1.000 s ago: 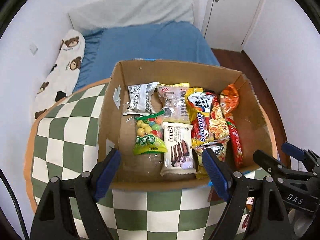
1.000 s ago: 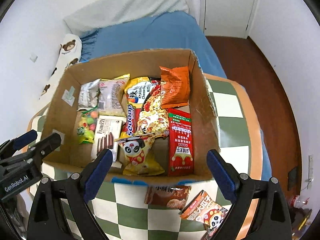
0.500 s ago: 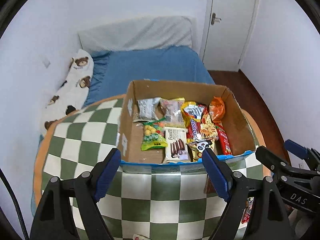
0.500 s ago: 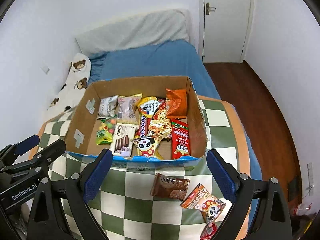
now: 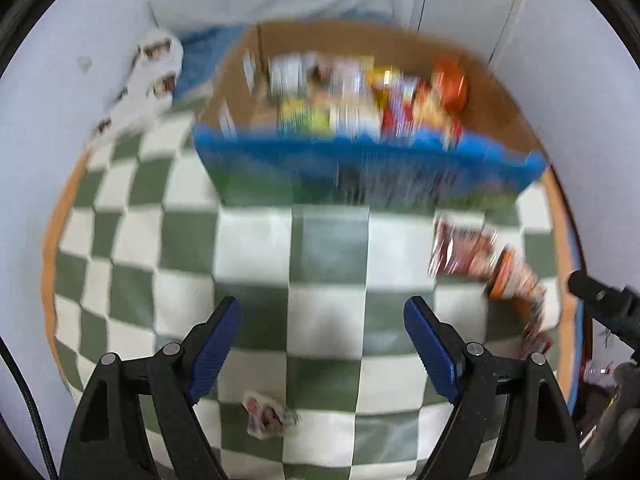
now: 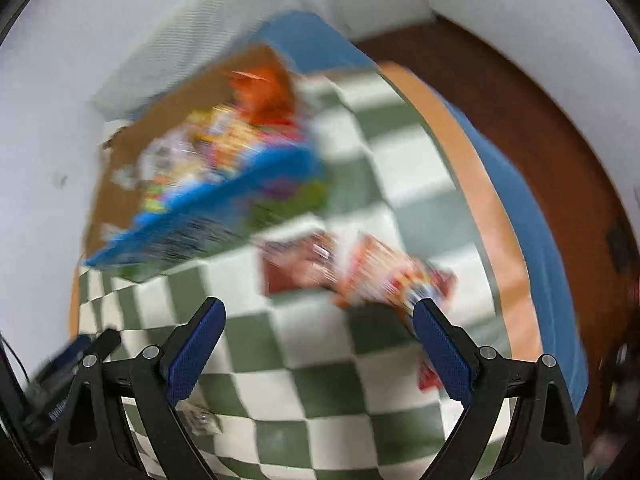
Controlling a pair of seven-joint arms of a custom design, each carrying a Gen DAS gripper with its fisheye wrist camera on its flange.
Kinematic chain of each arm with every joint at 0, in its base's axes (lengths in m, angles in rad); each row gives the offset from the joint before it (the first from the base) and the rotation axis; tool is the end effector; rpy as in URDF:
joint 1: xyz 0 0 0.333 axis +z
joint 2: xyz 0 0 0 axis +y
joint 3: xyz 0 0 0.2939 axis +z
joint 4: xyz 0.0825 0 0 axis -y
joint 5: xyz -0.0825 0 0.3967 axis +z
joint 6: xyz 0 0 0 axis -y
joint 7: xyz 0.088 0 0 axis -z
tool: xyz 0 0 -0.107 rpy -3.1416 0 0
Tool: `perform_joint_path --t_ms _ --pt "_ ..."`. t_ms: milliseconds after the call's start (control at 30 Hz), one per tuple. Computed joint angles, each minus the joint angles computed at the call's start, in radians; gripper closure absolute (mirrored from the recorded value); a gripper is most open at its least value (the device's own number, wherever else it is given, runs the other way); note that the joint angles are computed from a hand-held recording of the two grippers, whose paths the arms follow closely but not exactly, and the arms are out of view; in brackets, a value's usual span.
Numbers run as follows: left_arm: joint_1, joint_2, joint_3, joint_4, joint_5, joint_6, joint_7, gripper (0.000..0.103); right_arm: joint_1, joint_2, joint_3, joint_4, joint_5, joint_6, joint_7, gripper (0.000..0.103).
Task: Organize snacks
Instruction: 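Lift both tools out of the box back toward the snack pile, then grasp the white wrapped snack with left tool while right tool grasps orange sunflower seed bag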
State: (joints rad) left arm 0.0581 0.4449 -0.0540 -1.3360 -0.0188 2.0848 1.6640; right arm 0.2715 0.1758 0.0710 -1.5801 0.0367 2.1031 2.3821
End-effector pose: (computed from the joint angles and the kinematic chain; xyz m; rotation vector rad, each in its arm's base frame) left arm 0.7220 0.0094 0.4854 -1.9895 2.1415 -0.3449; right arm 0.6192 0.2191 0.5457 -1.4421 2.3904 -0.0371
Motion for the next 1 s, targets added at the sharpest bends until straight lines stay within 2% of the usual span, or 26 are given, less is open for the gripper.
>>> perform_joint_path --t_ms 67,133,367,433,467,533,800,900,1000 --pt "-0.005 0.010 0.001 -0.024 0.006 -0.022 -0.005 0.020 -0.022 -0.031 -0.008 -0.091 0.052 0.024 0.004 0.006" --pt "-0.012 0.026 0.002 -0.033 0.016 -0.047 -0.009 0.020 -0.028 -0.009 -0.013 -0.088 0.026 -0.011 -0.034 0.006" --pt "-0.036 0.034 0.014 -0.088 0.070 -0.039 -0.037 0.020 0.009 0.257 -0.001 0.225 -0.168 -0.226 -0.399 0.007" --pt "-0.038 0.034 0.015 -0.099 0.076 -0.044 -0.045 0.020 0.008 0.307 0.001 0.275 -0.151 -0.260 -0.451 0.019" --pt "-0.037 0.029 0.014 -0.109 0.076 -0.043 -0.047 0.020 0.005 0.327 0.003 0.295 -0.126 -0.281 -0.456 0.034" --pt "-0.034 0.011 0.014 -0.138 0.075 -0.034 -0.048 0.020 0.003 0.332 0.005 0.291 -0.091 -0.282 -0.451 0.041" --pt "0.019 -0.081 0.034 -0.243 0.065 -0.026 -0.030 0.020 0.047 0.274 0.035 0.182 0.003 -0.264 -0.327 0.043" --pt "0.059 -0.096 0.046 -0.255 0.034 -0.082 -0.026 0.020 0.061 0.240 0.059 0.119 0.056 -0.225 -0.312 0.043" --pt "0.108 -0.088 0.052 -0.250 -0.031 -0.171 -0.025 0.020 0.069 0.227 0.075 0.085 0.110 -0.205 -0.309 0.042"
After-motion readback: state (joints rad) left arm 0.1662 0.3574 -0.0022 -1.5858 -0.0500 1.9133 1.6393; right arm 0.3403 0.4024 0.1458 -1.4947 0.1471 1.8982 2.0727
